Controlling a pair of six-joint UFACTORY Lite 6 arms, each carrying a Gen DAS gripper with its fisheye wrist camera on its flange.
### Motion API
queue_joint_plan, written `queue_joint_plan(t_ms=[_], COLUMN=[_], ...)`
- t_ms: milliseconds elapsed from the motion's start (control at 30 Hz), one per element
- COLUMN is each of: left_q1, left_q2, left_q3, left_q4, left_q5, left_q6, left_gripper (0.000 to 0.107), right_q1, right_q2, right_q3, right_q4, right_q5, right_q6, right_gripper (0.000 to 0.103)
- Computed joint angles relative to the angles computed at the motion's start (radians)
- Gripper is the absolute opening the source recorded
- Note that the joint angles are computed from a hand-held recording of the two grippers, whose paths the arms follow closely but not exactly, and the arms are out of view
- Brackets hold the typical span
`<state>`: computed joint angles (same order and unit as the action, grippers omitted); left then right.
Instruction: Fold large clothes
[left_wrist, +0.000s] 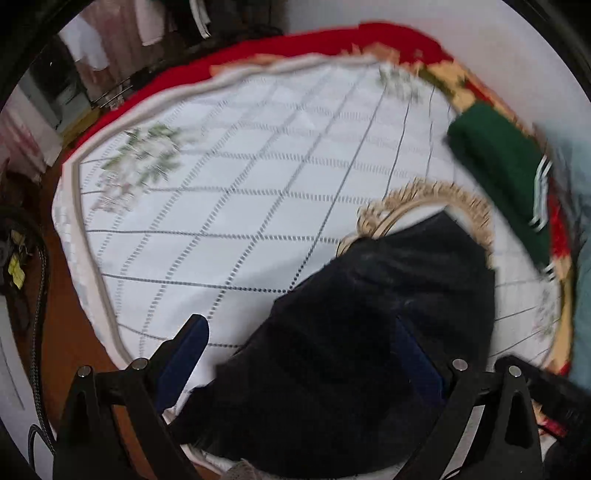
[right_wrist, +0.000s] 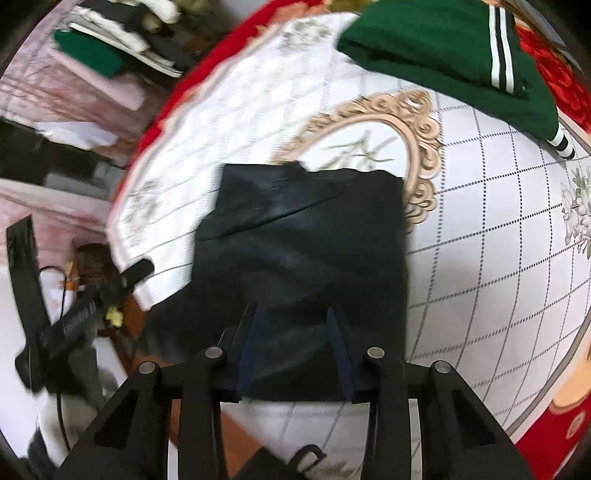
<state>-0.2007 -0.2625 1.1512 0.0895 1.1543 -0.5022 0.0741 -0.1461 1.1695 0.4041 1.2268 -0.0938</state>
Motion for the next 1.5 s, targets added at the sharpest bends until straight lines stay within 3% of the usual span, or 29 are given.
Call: queue_joint_plan(t_ms=[100, 300, 400, 567, 667, 700, 767, 800, 1000, 1133, 1233, 1333, 1467, 1500], left_q1=[-0.019, -0.001, 0.022, -0.025, -0.048, -0.048, -0.028, 0.001, 0.167, 0.185, 0.186, 0.19, 0.196, 0.193], left_q2=[0.045, 0.083, 0.092, 0.106, 0.207, 0.239, 0.333, 0.355, 0.32, 0.269, 0.26, 0.259, 0.154, 0.107], left_q3=[-0.078, -0.149, -0.115, 0.068, 0.147, 0.15, 0.149, 0.132, 0.03, -0.032, -0.052, -0.061, -0.058, -0.054], left_q4=[0.027, 0.039, 0.009, 0.0, 0.008, 0.017, 0.009, -0.021, -0.217, -0.236, -0.232, -0.218, -0.19, -0.185], left_q5=[-0.065, -0.108, -0.07, 0.021, -0.004, -0.022, -0.081, -0.104, -0.183, -0.213, -0.23, -0.25, -0.16, -0.127], left_q6=[-0.01, 0.019, 0.052, 0.057, 0.036, 0.029, 0.037, 0.068, 0.251, 0.277, 0.283, 0.277, 0.226, 0.207], left_gripper=[0.101, 0.101, 0.101, 0.101, 0.101, 0.101, 0.102, 0.103, 0.103, 0.103, 0.103, 0.103, 0.102, 0.102], right_q1=[-0.008, 0.065, 0.05, -0.142, -0.24, -0.275, -0.325, -0.358, -0.506, -0.511, -0.47, -0.447, -0.493, -0.505], right_q2=[0.214, 0.402, 0.412, 0.248, 0.236, 0.239, 0.256, 0.281, 0.519, 0.775, 0.829, 0.774, 0.625, 0.586], right_q3=[0.068, 0.094, 0.137, 0.153, 0.195, 0.195, 0.179, 0.169, 0.089, 0.146, 0.168, 0.132, 0.031, 0.005], right_q4=[-0.021, -0.074, -0.071, 0.024, 0.03, 0.036, 0.037, 0.043, 0.223, 0.371, 0.423, 0.431, 0.435, 0.434], right_q5=[-0.053, -0.151, -0.094, 0.064, 0.112, 0.12, 0.116, 0.114, 0.16, 0.214, 0.222, 0.175, 0.144, 0.148], right_q6=[-0.006, 0.058, 0.042, -0.099, -0.179, -0.228, -0.294, -0.328, -0.585, -0.709, -0.743, -0.723, -0.653, -0.64], right_gripper=[0.034, 0.034, 0.034, 0.035, 0.036, 0.038, 0.062, 0.065, 0.066, 0.078, 0.083, 0.08, 0.059, 0.059])
